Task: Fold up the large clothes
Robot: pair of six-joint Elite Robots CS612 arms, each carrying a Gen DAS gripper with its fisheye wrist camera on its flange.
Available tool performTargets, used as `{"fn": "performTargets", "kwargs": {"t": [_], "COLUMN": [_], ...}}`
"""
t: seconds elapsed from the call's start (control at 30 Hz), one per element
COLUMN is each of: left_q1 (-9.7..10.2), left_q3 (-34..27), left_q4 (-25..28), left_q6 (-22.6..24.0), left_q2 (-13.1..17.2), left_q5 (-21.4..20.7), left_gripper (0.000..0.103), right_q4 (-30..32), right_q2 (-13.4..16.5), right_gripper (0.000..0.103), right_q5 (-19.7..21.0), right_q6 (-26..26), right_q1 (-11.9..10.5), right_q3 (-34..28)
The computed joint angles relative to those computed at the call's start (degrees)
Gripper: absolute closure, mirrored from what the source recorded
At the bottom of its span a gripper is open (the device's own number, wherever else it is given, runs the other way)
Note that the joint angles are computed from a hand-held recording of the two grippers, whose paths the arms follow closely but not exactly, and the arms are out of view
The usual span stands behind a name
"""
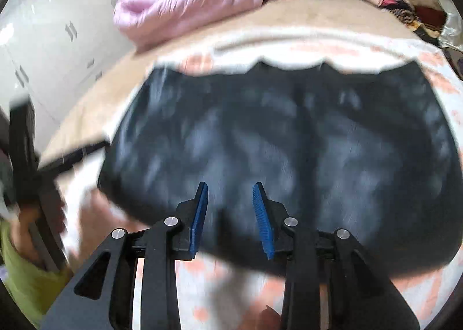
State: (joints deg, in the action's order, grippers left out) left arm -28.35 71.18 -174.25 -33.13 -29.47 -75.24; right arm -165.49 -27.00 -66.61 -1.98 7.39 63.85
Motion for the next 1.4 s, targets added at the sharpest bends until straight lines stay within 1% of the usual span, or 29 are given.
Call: {"fn": "performTargets", "kwargs": {"t": [0.1,0.13,0.27,0.33,0.43,0.5,0.6,0.63,0.67,0.73,0.8,0.83,0.87,0.9,0.97,1.0,1.07,1.1,1.13,1.2,1.27,1.3,1.33,1.4], "left_q1": [0.13,0.18,0.38,0.52,0.69,0.74,0.99,1.07,1.21,1.43,2.05,2.38,2.92,3.29,3.74,3.87,4.15,4.19,4.30,4.60,5.04,5.23,5.46,6.03], "left_q3": [-0.86,-1.13,-2.64,-3.22,-3.95,-4.40,-4.84,-5.08,-5.57,-6.26,-7.40,-8.01,-8.77,-9.30,-10.29,-10.68,-11.92,-12.47,-13.20,-14.24,-15.05,-15.21,-15.48,-15.50], "left_q4": [-0.06,0.08,1.90,2.44,3.05,3.69,4.20,4.39,5.03,5.31,5.71,6.21,6.72,7.17,7.72,7.97,9.07,9.65,10.21,11.26,12.20,12.52,12.77,11.61], "left_q6": [-0.20,-0.11,-0.06,-0.03,0.23,0.39,0.08,0.00,-0.08,-0.24,-0.68,-1.18,-1.81,-2.35,-3.12,-3.10,-2.47,-2.16,-1.93,-1.84,-2.23,-2.44,-2.74,-3.96], "left_q2": [0.47,0.64,1.36,1.60,1.87,2.04,2.26,2.37,2.56,2.92,3.54,3.88,4.30,4.60,5.11,5.29,5.83,6.05,6.39,6.92,7.39,7.54,7.77,8.18], "left_q5": [-0.47,-0.63,-0.16,0.03,0.16,0.26,-0.49,-0.61,-0.87,-1.19,-2.78,-3.89,-5.96,-7.28,-8.27,-8.63,-10.04,-10.52,-11.03,-12.75,-14.90,-15.93,-17.04,-19.84], "left_gripper": [0.010,0.010,0.010,0.009,0.009,0.009,0.009,0.009,0.009,0.009,0.009,0.009,0.009,0.009,0.009,0.010,0.010,0.010,0.010,0.010,0.010,0.009,0.010,0.009], "right_q4": [-0.13,1.34,8.77,11.83,17.89,18.85,19.02,18.36,17.33,13.82,11.29,8.89,7.03,5.39,2.45,1.52,0.20,-0.03,-0.87,-2.69,-3.45,-3.84,-5.64,-9.15], "right_q2": [1.63,2.61,7.02,8.93,11.89,12.88,12.88,12.43,11.96,10.23,9.13,8.12,7.30,6.49,4.83,4.34,3.15,2.85,2.55,2.56,3.11,3.39,4.14,5.36], "right_gripper": [0.071,0.071,0.071,0.071,0.071,0.071,0.071,0.069,0.064,0.059,0.051,0.042,0.032,0.030,0.026,0.021,0.018,0.017,0.017,0.017,0.017,0.017,0.017,0.017], "right_q5": [-2.23,-3.54,-5.80,-7.51,-8.47,-9.03,-8.14,-7.52,-6.92,-5.13,-3.25,-2.33,-1.93,-1.56,-0.42,-0.13,0.30,-0.28,-2.01,-5.40,-8.71,-10.20,-13.83,-18.06], "right_q6": [1.99,2.48,4.20,4.73,5.52,5.27,5.70,5.43,4.72,2.15,-0.43,-2.78,-4.96,-7.24,-13.40,-15.41,-21.77,-23.98,-27.13,-31.82,-34.82,-35.39,-36.61,-39.19], "right_q1": [0.16,0.34,0.85,1.11,1.28,1.53,1.30,1.21,1.15,1.13,1.32,1.57,1.85,2.20,3.08,3.43,4.45,4.87,5.64,6.98,8.07,8.47,9.30,10.35], "right_q3": [-4.42,-6.90,-16.40,-19.83,-24.97,-26.41,-26.40,-25.67,-24.83,-21.36,-18.94,-16.63,-14.78,-12.94,-9.13,-7.97,-5.18,-4.48,-3.50,-2.49,-2.51,-2.68,-3.12,-3.76]}}
